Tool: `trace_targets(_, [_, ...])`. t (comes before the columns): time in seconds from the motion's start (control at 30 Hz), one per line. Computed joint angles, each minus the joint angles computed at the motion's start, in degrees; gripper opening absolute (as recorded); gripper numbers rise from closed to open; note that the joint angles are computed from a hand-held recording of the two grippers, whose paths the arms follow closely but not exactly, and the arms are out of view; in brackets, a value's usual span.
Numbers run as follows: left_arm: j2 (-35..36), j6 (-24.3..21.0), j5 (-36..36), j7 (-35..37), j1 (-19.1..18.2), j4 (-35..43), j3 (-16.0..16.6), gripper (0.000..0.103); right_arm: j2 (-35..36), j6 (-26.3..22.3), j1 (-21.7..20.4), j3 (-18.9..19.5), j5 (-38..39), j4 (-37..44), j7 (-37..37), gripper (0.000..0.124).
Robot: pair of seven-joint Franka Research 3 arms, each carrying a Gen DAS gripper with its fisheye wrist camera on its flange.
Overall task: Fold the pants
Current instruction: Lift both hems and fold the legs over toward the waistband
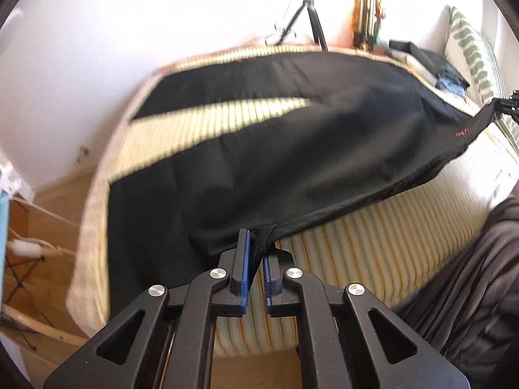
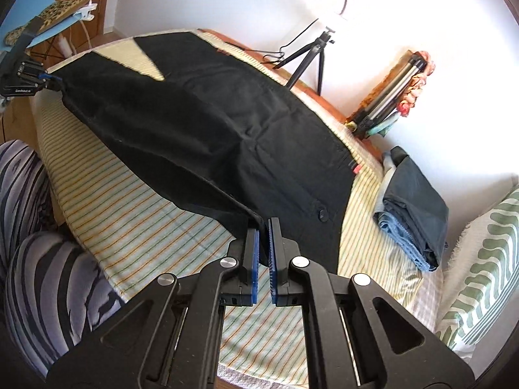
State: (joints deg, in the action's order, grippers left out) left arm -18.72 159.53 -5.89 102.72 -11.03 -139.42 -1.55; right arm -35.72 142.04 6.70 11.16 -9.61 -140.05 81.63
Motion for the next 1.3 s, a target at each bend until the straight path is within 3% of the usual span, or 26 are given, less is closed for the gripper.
trace_targets(0.23, [3.3, 6.1, -1.3, -0.3, -0.6, 4.8, 0.6, 0.002, 3.4, 0.4, -1.9, 0.2, -1.7, 4.3, 2.2, 0.005])
trace_targets(0.4, [7.4, 5.5, -6.3, 4.8, -2.1, 10.9, 2.1, 0.002, 6.2, 0.9, -3.4, 0.5, -4.2, 7.7, 4.3, 0.004])
trace_targets(0.53, [10.7, 6.1, -2.4, 4.8, 1.0, 15.4, -1.2, 0.002, 9.3, 0.3, -3.2, -0.2, -5.9, 11.0, 3.6, 0.004])
trace_targets(0.77, [16.9, 7.2, 0.1, 5.0, 3.9, 23.5, -4.1, 0.002, 15.9, 1.4, -3.2, -1.2, -9.7, 17.3, 4.3, 0.004])
trace_targets(0.83, [19.4, 6.2, 0.0, 6.0, 4.9, 26.9, -4.8, 0.002, 18.5, 1.4, -3.0, -1.9, -10.5, 20.0, 4.3, 0.004])
trace_targets(1.1, [33.2, -1.0, 10.8, -1.0, 7.6, 45.3, -6.5, 0.002, 33.3, -1.2, -0.3, -6.6, -11.9, 35.9, 1.7, 0.004])
trace_targets(1.3, [46.7, -8.3, 23.0, -5.1, 4.5, 63.5, -4.1, 0.002, 46.6, -3.0, 2.7, -11.2, -11.1, 49.1, -0.1, 0.003])
